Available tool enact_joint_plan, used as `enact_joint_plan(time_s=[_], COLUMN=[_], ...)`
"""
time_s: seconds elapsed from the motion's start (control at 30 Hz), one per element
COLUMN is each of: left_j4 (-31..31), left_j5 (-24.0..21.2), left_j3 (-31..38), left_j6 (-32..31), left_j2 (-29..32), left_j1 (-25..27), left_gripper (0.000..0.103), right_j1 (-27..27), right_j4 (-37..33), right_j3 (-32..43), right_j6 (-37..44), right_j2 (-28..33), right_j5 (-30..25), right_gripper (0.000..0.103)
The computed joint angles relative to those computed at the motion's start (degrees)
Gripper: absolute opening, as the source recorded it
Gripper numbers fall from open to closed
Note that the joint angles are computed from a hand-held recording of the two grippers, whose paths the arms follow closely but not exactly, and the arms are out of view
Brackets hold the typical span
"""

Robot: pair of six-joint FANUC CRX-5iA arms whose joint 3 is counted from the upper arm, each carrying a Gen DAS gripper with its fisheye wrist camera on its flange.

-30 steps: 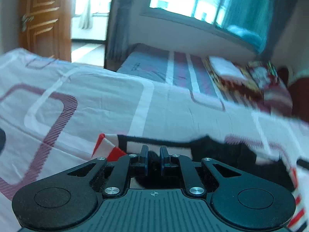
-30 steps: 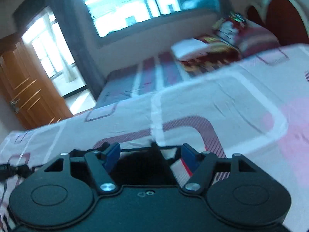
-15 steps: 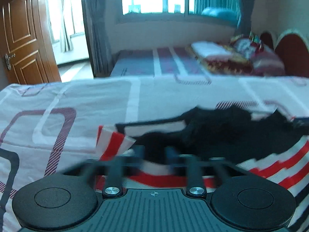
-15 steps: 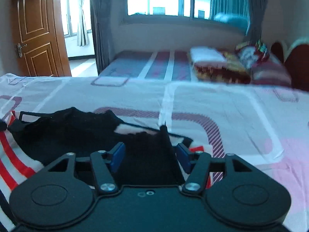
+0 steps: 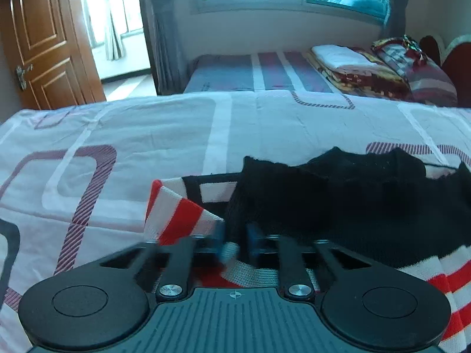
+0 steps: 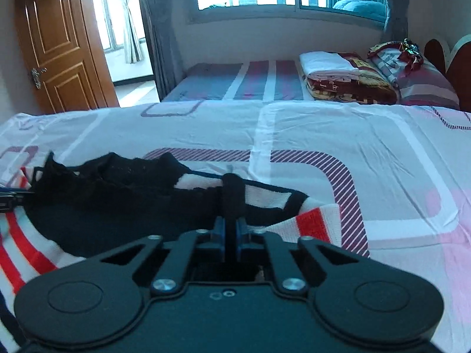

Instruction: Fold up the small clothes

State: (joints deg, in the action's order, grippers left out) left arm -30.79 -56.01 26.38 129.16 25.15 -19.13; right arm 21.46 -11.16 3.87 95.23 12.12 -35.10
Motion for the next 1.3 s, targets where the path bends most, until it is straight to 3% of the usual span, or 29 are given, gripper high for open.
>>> enact_joint_plan(time_s=[0.1, 0.2, 0.3, 0.37, 0.4, 0.43, 0.47, 0.6, 0.7, 0.87, 0.97, 1.3], left_j4=[-4.38, -4.33, -7.79, -6.58, -6.36, -6.15, -5.29, 1.98, 5.24, 0.79, 0.96, 1.07], left_j5=[-1.46, -3.35, -4.53, -3.4, -3.19, -2.67, -1.91, -0.56, -1.77, -2.32, -1.87, -1.47], left_j3=[1.23, 3.01, 3.56, 1.97, 1.44, 0.9, 0.34, 0.58, 2.18, 2.28, 1.8, 1.01], left_j6=[3.69, 6.06, 8.01, 9.79, 9.81, 9.04, 7.8, -0.27, -2.98, 0.6, 0.79, -0.67], left_j2=[0.6, 2.21, 2.58, 0.89, 0.07, -0.74, -1.49, -1.77, 0.26, 1.48, 1.2, 0.67], left_j1=[-1.34, -0.43, -2.1, -2.1, -2.45, -2.87, -3.03, -3.5, -3.91, -5.99, -5.84, -5.44], left_gripper=[0.007, 0.006, 0.007, 0.007, 0.007, 0.007, 0.007, 0.007, 0.007, 0.009, 0.009, 0.009], right_j1=[0.1, 1.32, 0.7, 0.69, 0.61, 1.02, 1.33, 2.43, 4.59, 7.94, 6.75, 6.65], right_j4=[-0.82, 7.2, 8.44, 9.94, 10.04, 12.07, 13.08, 10.91, 13.64, 21.86, 18.13, 18.94], right_j3=[-1.53, -5.43, -2.5, -0.66, -0.8, -1.67, -2.16, -2.36, -4.64, -9.18, -9.39, -11.96], right_j6=[0.96, -6.08, -8.59, -9.94, -10.06, -11.92, -12.4, -8.77, -13.18, -22.44, -22.34, -22.48], right_j2=[-1.39, -2.53, 0.26, 2.58, 2.29, 1.68, 0.97, -2.39, -4.6, -4.99, -4.67, -6.19], right_j5=[2.47, 10.23, 6.87, 2.44, 2.54, 3.2, 3.28, 0.58, -0.48, -0.05, 0.18, 2.78], right_gripper=[0.006, 0.006, 0.006, 0.007, 0.012, 0.025, 0.029, 0.036, 0.046, 0.046, 0.045, 0.045])
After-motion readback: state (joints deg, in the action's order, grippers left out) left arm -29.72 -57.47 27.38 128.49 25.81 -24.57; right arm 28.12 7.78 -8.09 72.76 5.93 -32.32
